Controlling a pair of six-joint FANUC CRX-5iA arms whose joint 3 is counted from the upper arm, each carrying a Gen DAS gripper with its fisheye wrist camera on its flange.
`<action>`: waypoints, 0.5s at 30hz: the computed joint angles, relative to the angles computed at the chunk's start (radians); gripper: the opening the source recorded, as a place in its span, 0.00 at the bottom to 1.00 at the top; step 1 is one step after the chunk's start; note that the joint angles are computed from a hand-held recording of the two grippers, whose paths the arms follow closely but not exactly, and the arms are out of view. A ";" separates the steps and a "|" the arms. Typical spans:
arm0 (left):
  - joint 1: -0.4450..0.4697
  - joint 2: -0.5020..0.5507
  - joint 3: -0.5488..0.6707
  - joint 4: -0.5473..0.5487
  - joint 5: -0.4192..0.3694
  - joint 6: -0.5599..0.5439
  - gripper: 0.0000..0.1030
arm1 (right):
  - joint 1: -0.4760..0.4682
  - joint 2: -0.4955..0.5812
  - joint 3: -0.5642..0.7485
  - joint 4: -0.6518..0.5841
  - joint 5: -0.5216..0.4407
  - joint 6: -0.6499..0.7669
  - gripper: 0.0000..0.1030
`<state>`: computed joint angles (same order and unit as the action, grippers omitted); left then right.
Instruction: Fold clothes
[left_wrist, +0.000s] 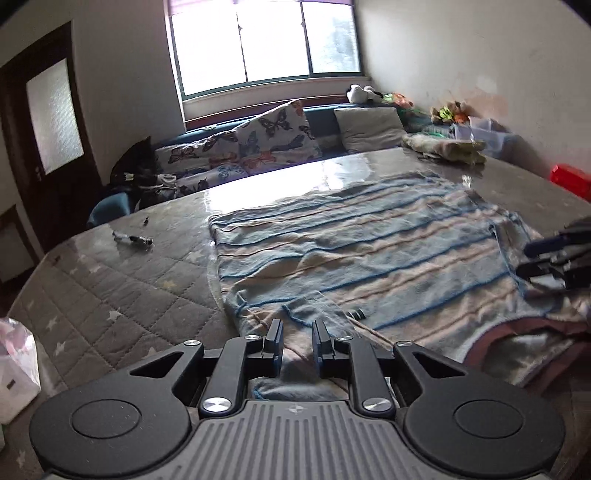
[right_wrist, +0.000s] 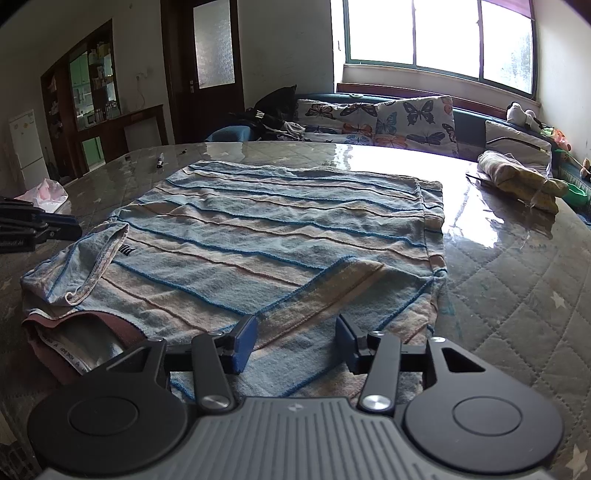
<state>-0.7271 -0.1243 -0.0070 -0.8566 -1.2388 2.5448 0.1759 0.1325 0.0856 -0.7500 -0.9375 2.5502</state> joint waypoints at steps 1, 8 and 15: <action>-0.001 0.007 0.002 0.003 -0.004 -0.011 0.17 | -0.001 0.000 -0.001 -0.002 0.001 0.000 0.48; 0.010 0.015 -0.009 0.056 0.005 -0.035 0.17 | -0.006 -0.005 -0.007 -0.013 -0.001 0.007 0.49; 0.012 -0.013 -0.033 0.069 0.030 0.010 0.20 | -0.002 -0.020 -0.005 -0.006 -0.004 0.029 0.50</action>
